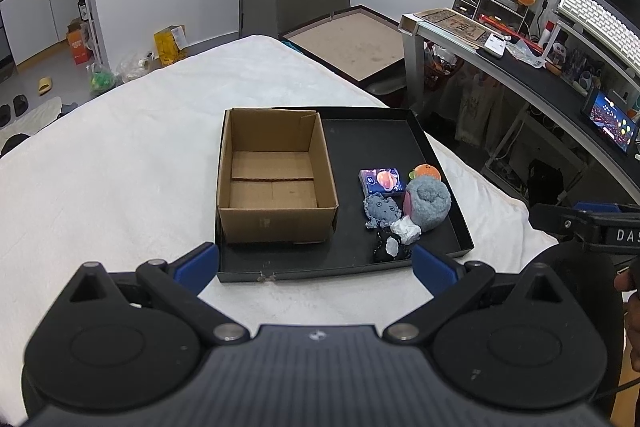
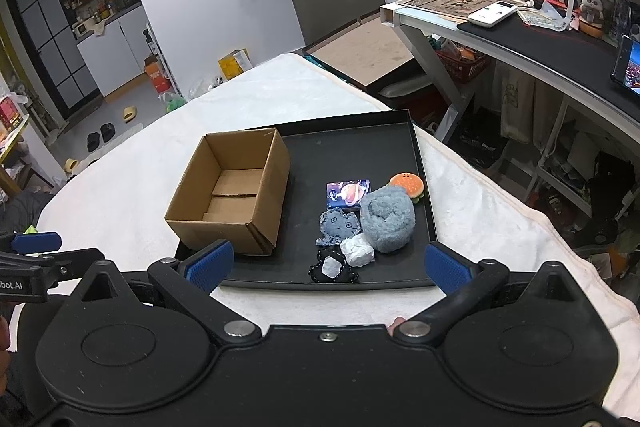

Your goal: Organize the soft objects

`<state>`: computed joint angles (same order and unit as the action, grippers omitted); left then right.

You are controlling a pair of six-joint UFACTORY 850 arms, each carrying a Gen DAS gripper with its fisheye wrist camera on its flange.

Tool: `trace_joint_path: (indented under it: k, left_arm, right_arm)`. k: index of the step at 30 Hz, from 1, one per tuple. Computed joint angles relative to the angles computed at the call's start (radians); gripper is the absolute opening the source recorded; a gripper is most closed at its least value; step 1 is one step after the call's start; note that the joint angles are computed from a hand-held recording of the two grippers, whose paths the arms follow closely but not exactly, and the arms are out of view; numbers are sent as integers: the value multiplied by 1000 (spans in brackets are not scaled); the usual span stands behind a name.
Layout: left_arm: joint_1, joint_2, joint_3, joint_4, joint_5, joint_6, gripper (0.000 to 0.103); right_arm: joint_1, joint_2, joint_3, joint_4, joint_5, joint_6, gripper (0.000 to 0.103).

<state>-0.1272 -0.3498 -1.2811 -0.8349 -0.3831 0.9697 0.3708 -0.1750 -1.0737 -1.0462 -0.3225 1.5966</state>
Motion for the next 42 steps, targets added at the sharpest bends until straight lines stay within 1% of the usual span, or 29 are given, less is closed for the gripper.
trace_joint_path:
  k: [9,16,21,26,28,32,38,42]
  left_arm:
    - [-8,-18,-9,12,12,-4,102]
    - [-12,-57,-34,29,15,-33,102]
    - [-16,-94,-62,68,23,-81,102]
    - [-13,-129,-92,82,23,-110,102]
    - [-12,-145,-106,86,22,-124,102]
    - [-9,-176,-137,104,17,-158,102]
    - [-4,-220,-178,105,10,-169,102]
    - [-2,-247,-204,127,5,-204,101]
  right_arm:
    - [-11,-8,2,5,15,4,103]
    - [-24,-28,3,-11,29,33,103]
    - [-44,-47,5,15,75,19,103]
    - [-60,-72,-4,34,103,8,103]
    - [-67,-81,-5,19,119,26,103]
    - [-79,-100,-10,-64,134,119,103]
    - [-102,-126,-13,-173,166,254,103]
    - [-113,-148,-26,-224,174,305,103]
